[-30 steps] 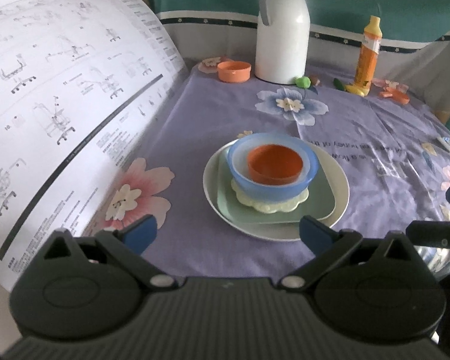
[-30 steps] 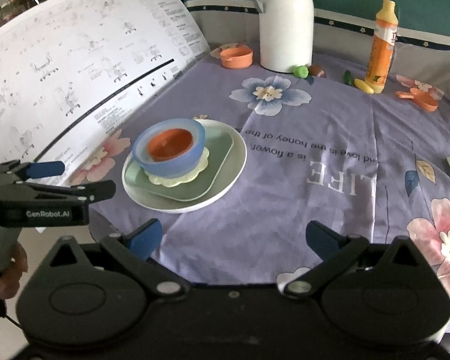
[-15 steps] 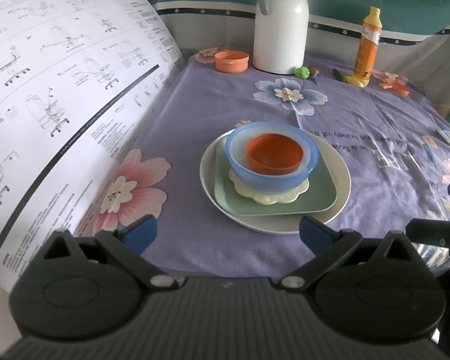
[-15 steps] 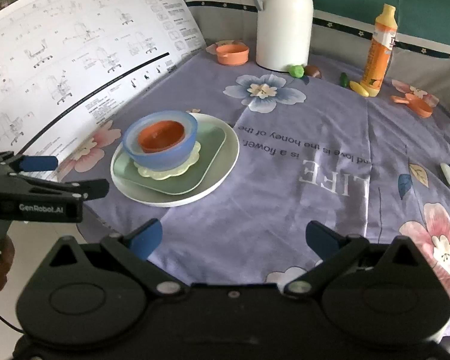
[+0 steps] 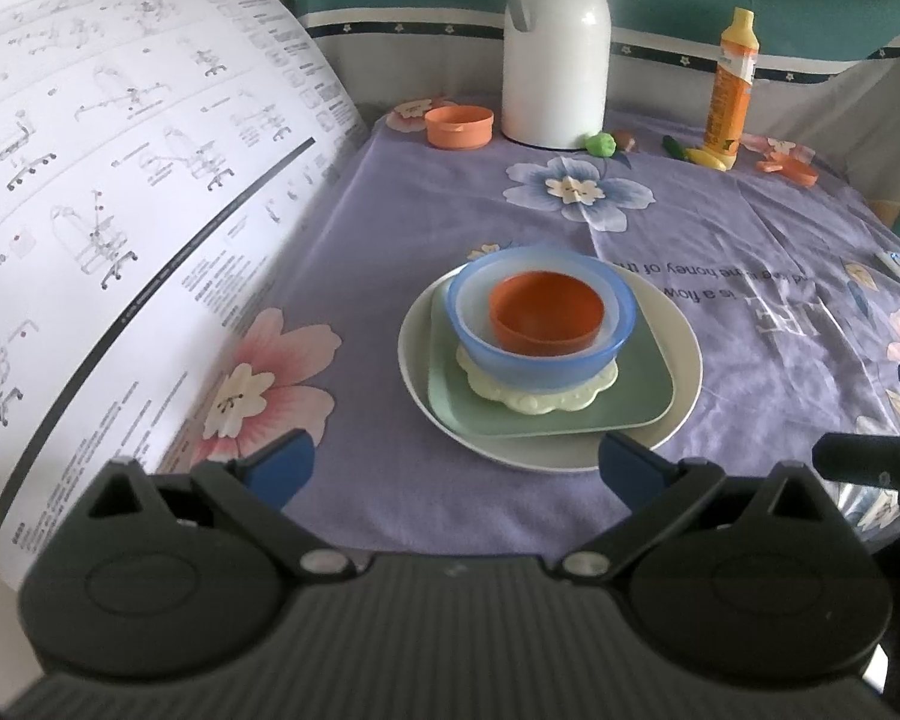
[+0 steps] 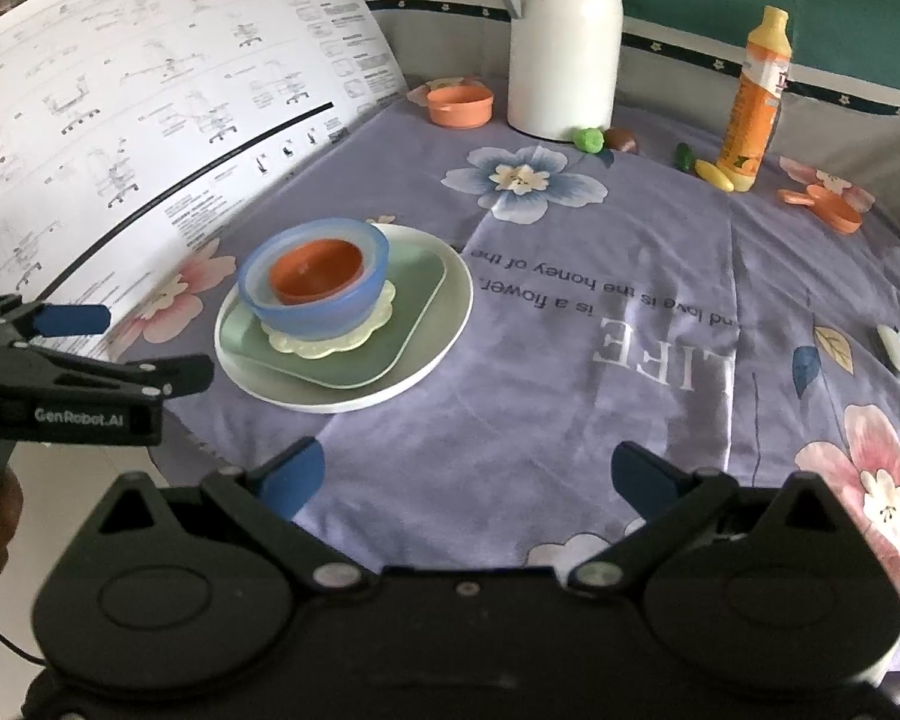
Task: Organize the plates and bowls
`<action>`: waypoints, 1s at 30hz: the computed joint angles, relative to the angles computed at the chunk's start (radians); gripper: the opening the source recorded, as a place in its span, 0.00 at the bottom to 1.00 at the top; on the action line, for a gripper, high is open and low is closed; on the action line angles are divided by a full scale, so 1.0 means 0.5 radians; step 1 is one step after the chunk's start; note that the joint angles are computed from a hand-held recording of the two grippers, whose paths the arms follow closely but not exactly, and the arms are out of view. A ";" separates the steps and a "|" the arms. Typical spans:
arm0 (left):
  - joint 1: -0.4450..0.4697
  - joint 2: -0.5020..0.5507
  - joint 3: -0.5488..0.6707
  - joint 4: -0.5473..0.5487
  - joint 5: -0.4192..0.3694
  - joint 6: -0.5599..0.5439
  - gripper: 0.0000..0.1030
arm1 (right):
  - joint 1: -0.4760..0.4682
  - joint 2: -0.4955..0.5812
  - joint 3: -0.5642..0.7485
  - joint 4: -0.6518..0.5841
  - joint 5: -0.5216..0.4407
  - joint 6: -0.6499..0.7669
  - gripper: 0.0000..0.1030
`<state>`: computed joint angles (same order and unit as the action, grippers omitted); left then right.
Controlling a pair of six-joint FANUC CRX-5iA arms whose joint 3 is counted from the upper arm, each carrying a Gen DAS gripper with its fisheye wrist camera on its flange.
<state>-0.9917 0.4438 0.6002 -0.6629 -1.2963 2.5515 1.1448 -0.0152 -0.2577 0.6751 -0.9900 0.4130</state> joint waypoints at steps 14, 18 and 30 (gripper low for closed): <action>0.032 -0.010 -0.035 0.078 0.064 -0.057 1.00 | -0.005 0.014 0.018 -0.017 -0.014 0.019 1.00; 0.039 -0.014 -0.043 0.093 0.069 -0.055 1.00 | -0.005 0.015 0.018 -0.017 -0.015 0.021 1.00; 0.029 0.003 -0.025 0.090 0.039 -0.088 1.00 | -0.009 0.016 0.010 -0.018 -0.014 0.024 1.00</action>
<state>-0.9773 0.4452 0.5875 -0.6182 -1.2771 2.5074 1.1400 -0.0075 -0.2526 0.6659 -0.9969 0.4251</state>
